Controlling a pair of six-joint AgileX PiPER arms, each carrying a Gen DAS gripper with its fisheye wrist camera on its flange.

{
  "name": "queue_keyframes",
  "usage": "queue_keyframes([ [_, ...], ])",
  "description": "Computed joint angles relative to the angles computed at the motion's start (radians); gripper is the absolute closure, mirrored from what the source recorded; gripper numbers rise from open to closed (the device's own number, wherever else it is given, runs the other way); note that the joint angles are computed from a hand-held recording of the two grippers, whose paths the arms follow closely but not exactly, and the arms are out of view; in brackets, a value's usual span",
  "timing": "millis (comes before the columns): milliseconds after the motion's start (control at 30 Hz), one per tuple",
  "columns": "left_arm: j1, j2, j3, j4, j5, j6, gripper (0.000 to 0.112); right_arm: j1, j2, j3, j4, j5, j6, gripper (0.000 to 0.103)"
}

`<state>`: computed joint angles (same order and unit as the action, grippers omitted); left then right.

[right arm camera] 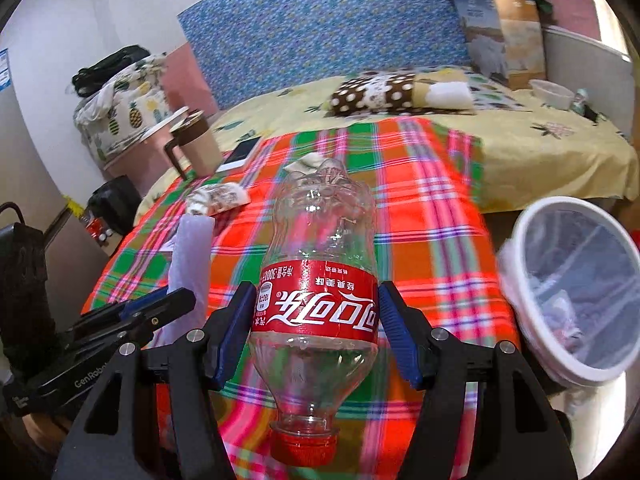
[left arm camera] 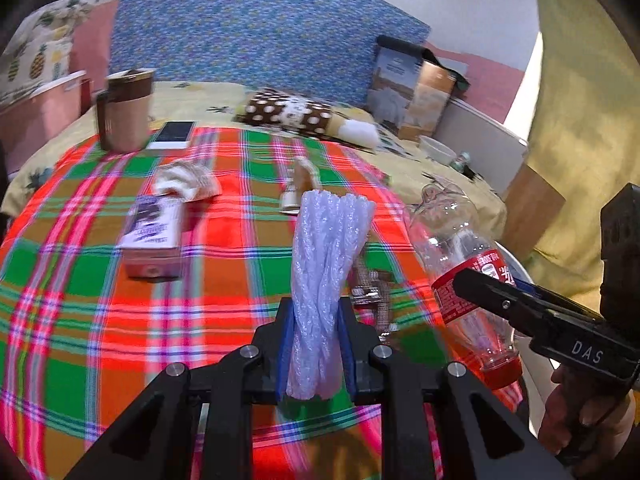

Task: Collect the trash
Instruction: 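Carry the foam net with the left tool while the right tool carries the bottle to the bin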

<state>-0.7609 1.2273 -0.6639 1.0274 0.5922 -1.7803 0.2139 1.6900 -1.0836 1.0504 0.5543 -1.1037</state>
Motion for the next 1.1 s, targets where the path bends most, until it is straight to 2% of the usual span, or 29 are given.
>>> queue_keyframes([
  [233, -0.019, 0.129, -0.129, -0.013, -0.051, 0.062, 0.091, -0.102, -0.007, 0.013, 0.041, 0.005, -0.054, 0.040],
  [500, -0.019, 0.322, -0.352, -0.113, -0.097, 0.248, 0.091, -0.220, 0.021, -0.006, 0.072, 0.018, -0.089, 0.040],
  [800, -0.016, 0.577, -0.669, -0.339, -0.146, 0.565, 0.091, -0.344, 0.077, -0.055, 0.026, 0.000, -0.032, 0.040],
  [1100, -0.009, 0.777, -0.935, -0.599, -0.116, 0.870, 0.091, -0.395, 0.125, -0.091, -0.036, -0.003, 0.026, 0.039],
])
